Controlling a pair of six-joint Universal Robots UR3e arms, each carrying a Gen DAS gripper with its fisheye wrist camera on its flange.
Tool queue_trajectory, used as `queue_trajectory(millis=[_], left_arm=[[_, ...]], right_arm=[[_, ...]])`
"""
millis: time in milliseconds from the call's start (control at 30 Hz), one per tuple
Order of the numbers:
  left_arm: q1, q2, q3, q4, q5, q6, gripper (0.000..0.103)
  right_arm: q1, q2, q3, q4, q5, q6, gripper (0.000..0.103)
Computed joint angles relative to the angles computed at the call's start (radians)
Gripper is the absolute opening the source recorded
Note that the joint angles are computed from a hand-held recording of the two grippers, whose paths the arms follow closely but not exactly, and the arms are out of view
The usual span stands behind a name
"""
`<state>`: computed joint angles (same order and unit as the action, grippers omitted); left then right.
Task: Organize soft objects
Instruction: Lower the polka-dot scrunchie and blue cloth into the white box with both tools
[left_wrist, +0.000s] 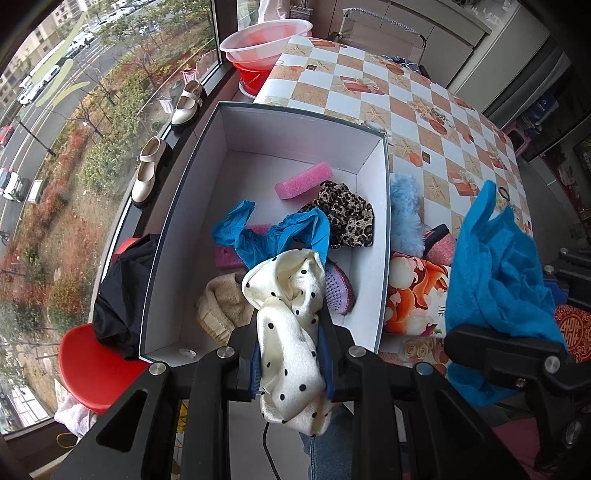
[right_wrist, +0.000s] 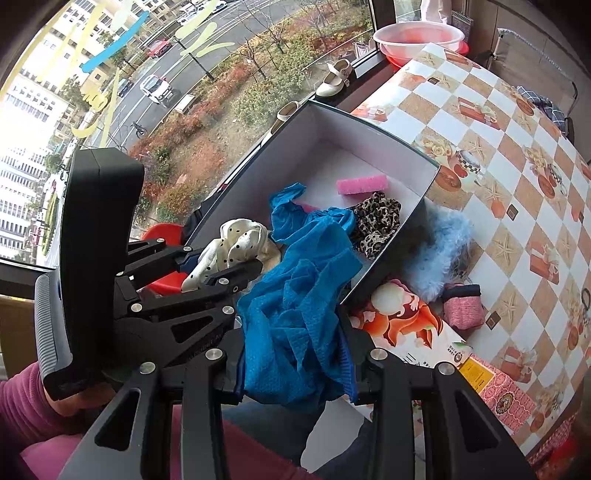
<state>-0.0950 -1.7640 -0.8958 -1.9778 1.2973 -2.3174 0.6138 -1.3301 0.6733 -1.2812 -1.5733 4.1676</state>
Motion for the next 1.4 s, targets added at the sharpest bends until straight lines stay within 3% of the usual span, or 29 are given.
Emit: queue_trajectory(millis=[400,733,1400], left_arm=[[0.033,-0.004,-0.031,0.029,0.013,-0.035,0.027],[0.044,-0.001,-0.057,0.042,0.019,-0.039,0.028],[-0.039,-0.219,0.184,0.071,0.013,-0.150,0.028]], right_arm=[[-0.003,-0.051,0.095,-0.049,0.020,0.018,0.038],[-0.001,-0.024,0.057,-0.027,0.026,-0.003,0.039],[-0.157,0.039,-0.031,0.036,0.052,-0.167,0.039]])
